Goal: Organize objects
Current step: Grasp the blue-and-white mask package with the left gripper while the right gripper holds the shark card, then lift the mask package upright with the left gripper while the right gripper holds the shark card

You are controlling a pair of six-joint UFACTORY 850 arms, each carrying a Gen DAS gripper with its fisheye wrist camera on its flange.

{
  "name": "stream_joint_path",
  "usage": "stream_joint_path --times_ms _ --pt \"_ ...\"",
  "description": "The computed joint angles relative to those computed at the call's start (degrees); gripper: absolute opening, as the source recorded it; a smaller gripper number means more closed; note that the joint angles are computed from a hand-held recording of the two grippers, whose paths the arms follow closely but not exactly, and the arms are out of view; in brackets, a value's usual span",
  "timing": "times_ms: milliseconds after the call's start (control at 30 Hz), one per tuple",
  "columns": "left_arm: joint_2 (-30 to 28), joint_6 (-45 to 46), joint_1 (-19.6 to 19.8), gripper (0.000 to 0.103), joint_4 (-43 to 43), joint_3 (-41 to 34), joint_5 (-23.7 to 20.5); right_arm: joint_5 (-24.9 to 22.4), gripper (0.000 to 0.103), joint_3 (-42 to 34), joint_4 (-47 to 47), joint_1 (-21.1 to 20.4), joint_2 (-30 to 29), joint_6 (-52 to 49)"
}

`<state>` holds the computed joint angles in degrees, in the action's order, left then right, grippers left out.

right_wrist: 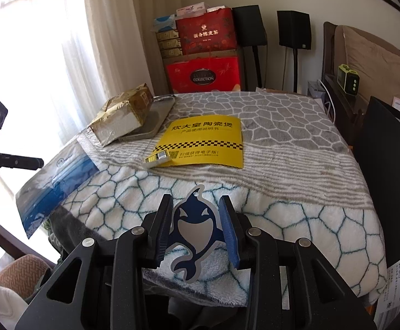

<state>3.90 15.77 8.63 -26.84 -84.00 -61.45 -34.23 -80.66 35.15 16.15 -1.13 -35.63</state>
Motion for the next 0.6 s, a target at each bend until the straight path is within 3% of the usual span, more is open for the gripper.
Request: stream_joint_path --times_ms 167,300,500,600 --pt "-1.3 -0.7 -0.2 0.071 -2.2 0.4 -3.2 -0.2 0.035 0.0 -0.2 0.5 -0.4 0.0" --pt "-1.6 -6.9 -3.6 0.074 7.5 0.2 -2.3 -0.3 0.035 0.0 -0.1 0.7 -0.4 -0.2" --pt "0.8 -8.4 -10.3 0.103 17.7 2.5 2.5 -0.6 0.035 0.0 -0.7 0.8 -0.6 0.7" --pt "0.1 -10.9 -12.6 0.103 21.8 2.6 2.4 -0.6 0.035 0.0 -0.7 0.9 -0.6 0.5"
